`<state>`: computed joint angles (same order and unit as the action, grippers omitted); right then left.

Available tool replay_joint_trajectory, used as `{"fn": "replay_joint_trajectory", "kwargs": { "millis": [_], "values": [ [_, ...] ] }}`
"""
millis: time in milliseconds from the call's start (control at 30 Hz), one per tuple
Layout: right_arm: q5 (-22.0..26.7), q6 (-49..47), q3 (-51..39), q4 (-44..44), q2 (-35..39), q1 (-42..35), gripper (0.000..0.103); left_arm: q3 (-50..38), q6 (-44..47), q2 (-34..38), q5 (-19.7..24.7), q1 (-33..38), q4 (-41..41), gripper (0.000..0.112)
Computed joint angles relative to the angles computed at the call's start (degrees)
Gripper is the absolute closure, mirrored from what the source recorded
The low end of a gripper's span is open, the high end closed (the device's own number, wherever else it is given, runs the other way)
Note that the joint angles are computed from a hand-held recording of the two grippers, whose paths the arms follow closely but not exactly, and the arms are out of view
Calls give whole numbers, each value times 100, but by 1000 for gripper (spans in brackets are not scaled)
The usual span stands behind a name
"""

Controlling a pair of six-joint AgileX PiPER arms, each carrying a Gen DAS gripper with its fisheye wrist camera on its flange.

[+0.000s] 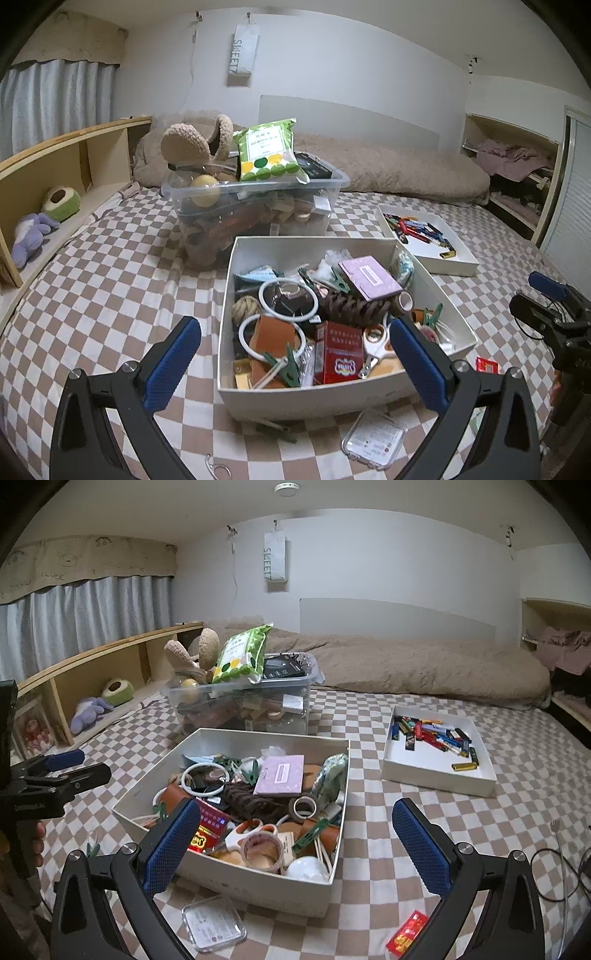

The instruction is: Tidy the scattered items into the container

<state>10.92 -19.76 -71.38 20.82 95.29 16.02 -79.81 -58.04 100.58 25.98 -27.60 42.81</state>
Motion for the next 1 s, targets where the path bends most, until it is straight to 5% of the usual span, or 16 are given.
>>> {"fn": "replay_joint_trajectory", "kwargs": {
  "millis": [1000],
  "values": [
    [-417,-243,497,211,-54,89,0,292,-218,-12,-126,-215,322,9]
  ]
}}
